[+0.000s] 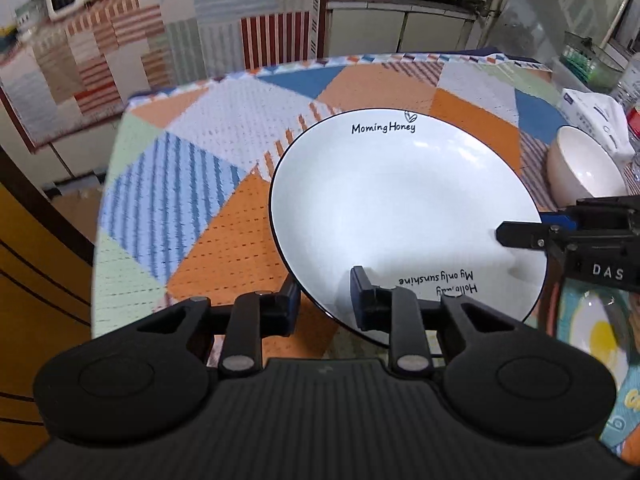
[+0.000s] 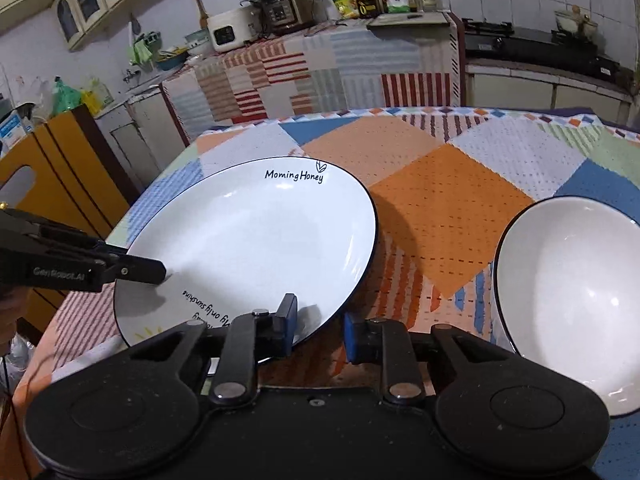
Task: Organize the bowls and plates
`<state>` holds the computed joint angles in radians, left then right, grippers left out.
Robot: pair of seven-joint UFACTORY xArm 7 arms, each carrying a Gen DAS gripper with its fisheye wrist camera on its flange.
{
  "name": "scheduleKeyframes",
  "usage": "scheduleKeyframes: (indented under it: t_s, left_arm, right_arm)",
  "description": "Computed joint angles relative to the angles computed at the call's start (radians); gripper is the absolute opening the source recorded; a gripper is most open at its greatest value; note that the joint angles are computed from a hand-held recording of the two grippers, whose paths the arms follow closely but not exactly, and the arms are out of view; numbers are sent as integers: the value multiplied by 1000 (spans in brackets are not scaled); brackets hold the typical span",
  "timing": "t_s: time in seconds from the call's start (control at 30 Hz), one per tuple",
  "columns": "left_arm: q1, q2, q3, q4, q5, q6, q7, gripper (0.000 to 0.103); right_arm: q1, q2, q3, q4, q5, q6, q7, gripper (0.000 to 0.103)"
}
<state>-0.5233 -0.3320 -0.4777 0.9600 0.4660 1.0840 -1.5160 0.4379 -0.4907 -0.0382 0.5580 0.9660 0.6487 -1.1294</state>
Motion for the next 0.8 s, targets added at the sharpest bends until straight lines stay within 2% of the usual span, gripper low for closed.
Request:
scheduleKeyframes:
  t_s: [0.37,0.6,0.8]
  left_arm:
    - [-56,89,-87,267,83,225,-2,24]
    - [-155,197,-101,405,162,300,-78,24]
    - [-250,283,-75,481,189,309,-142,24]
  right_arm:
    - [-64,-197,-64,12,-144,176,79,28]
    - [-113,-342,-133,-15,-233,261,69,28]
    - [-167,-437,-185,-41,-308,337,68,28]
